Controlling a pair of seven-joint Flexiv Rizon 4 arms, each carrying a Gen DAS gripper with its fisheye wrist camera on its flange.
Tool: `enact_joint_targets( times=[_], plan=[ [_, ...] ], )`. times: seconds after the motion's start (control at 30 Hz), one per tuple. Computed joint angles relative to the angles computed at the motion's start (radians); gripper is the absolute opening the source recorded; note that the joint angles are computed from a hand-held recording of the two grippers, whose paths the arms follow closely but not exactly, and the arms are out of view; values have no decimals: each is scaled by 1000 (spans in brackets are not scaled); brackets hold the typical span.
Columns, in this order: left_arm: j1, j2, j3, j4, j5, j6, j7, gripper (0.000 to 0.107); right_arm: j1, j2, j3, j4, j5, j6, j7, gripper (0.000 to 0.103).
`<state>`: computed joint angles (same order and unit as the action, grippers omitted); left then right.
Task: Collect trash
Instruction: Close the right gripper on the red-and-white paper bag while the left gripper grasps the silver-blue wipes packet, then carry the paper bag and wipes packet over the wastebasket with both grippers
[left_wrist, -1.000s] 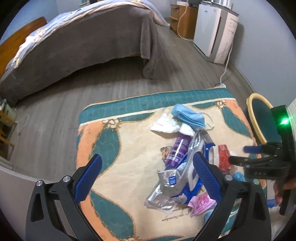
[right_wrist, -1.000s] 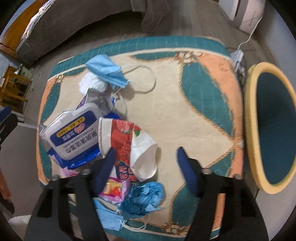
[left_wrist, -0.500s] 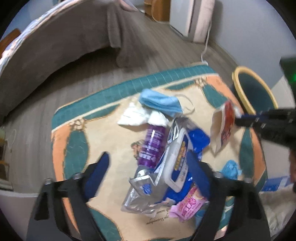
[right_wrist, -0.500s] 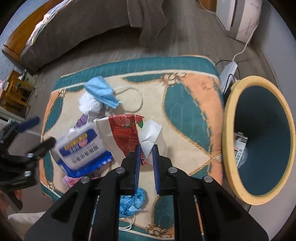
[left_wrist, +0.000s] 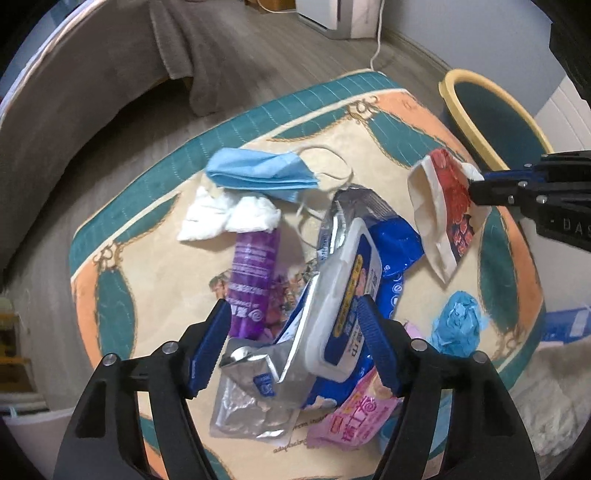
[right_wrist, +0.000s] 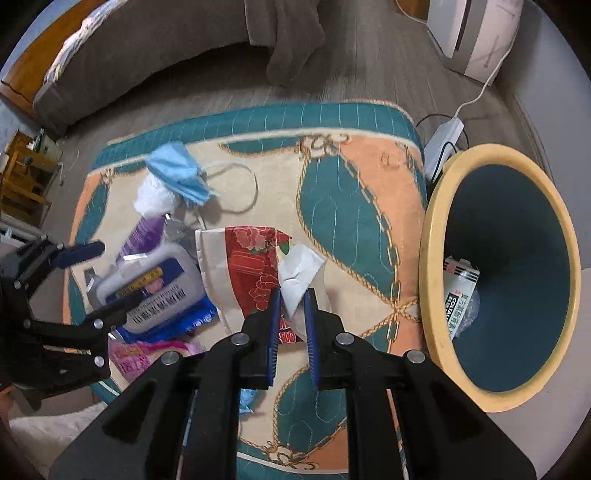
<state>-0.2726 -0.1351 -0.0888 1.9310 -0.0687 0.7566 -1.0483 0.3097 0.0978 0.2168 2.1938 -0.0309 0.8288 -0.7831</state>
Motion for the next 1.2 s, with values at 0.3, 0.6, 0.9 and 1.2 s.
enact_joint_targets(
  times=[0.3, 0.6, 0.9, 1.2],
  plan=[
    [-1, -17, -11, -21, -46, -69, 27, 37, 5, -13, -1, -5, 17, -24, -28, 13],
    [12, 39, -13, 26, -234, -21, 119, 9, -14, 33, -2, 8, -5, 9, 18, 13],
    [-7, 119, -4, 93, -282, 142, 134, 9, -34, 99, 3, 23, -74, -9, 74, 13],
    [-10, 134, -1, 100, -286, 188, 79, 9, -53, 153, 4, 48, -117, -39, 104, 13]
  ],
)
